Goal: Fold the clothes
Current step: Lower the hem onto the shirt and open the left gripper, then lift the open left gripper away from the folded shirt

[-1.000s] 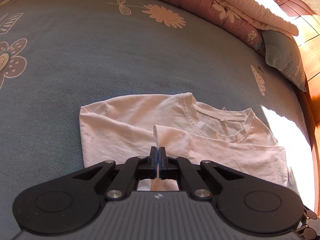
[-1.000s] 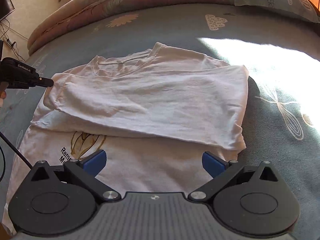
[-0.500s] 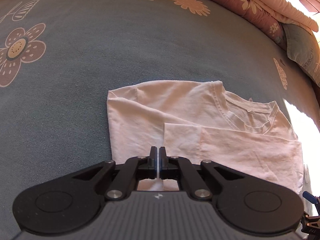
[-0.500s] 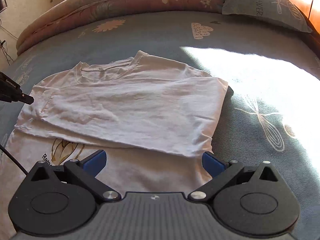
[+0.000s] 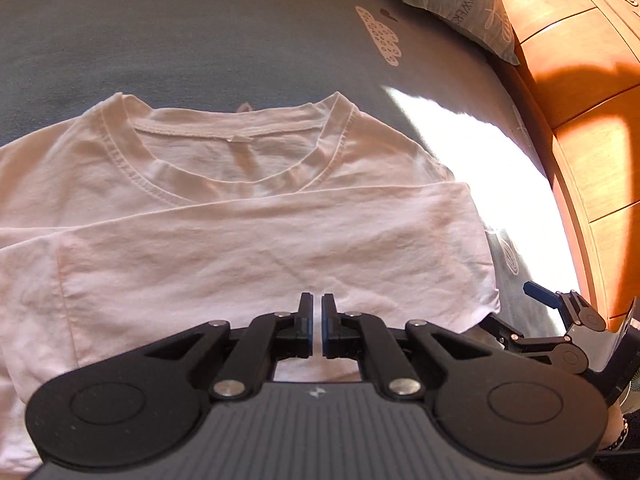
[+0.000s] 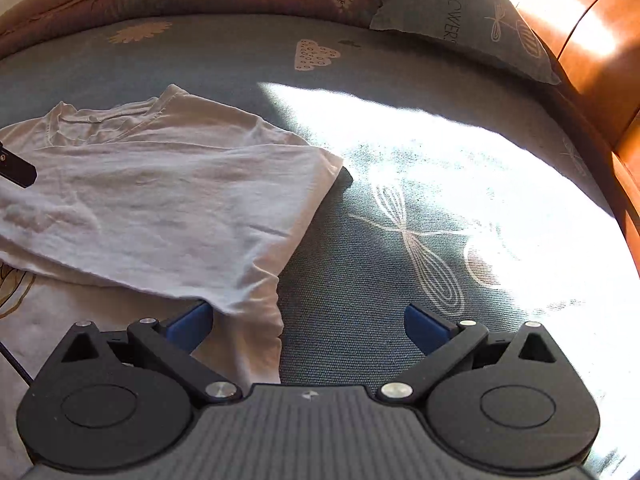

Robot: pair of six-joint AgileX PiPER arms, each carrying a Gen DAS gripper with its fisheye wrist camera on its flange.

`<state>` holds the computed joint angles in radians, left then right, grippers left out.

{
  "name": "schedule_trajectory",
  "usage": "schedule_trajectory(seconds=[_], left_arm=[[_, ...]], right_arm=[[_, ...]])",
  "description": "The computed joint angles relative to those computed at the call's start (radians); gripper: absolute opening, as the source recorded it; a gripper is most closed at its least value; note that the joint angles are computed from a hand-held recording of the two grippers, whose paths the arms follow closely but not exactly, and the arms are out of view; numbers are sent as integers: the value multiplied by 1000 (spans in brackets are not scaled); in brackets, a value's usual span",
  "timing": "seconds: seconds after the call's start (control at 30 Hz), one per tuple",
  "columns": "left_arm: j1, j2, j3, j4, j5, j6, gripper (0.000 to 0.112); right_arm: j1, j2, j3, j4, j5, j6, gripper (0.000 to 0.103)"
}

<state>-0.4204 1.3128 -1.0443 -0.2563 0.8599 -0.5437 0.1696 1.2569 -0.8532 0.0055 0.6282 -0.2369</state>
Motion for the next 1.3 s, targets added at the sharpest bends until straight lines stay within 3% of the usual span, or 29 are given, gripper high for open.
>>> schedule_trajectory(seconds=[0.07, 0.13, 0.27, 0.43, 0.53, 0.6, 0.7, 0.77, 0.87, 0.9, 1.0, 1.17, 1.3], left_arm=[[-22, 20, 7, 12, 4, -31, 4], [-26, 18, 22, 9, -1, -46, 4], [-28, 19, -32, 63, 58, -57, 7], [-37, 47, -93, 116, 74, -14, 16], [-17, 56, -67, 96, 51, -17, 16], [0, 46, -28, 74, 21, -13, 17], [49, -1, 47, 3, -34, 21, 22], [62, -10, 49, 3, -22, 12, 22], [63, 4, 6, 19, 25, -4, 22], [62, 12, -12, 16, 32, 1, 28], [63, 68, -108, -44, 44, 86, 34], [34, 307, -424, -215, 107, 291, 46], [-23, 604, -813, -334, 264, 428, 53]], right_arm=[[0, 12, 26, -123, -40, 121, 103], [-33, 12, 38, -123, -48, 151, 103], [-21, -29, 14, -116, 46, 134, 103], [-116, -81, -32, 336, 81, -260, 103], [-135, -1, -61, 636, 117, -512, 103], [-106, 75, -77, 724, 121, -580, 103], [-64, 139, -66, 646, 97, -492, 103], [-63, 94, -4, 633, 51, -533, 103], [-55, 69, -20, 481, 88, -403, 103], [-58, 72, -40, 451, 111, -369, 103], [-59, 21, -35, 513, 74, -445, 103], [-19, 64, -12, 576, 45, -512, 103], [21, 40, 72, 564, -42, -562, 103]])
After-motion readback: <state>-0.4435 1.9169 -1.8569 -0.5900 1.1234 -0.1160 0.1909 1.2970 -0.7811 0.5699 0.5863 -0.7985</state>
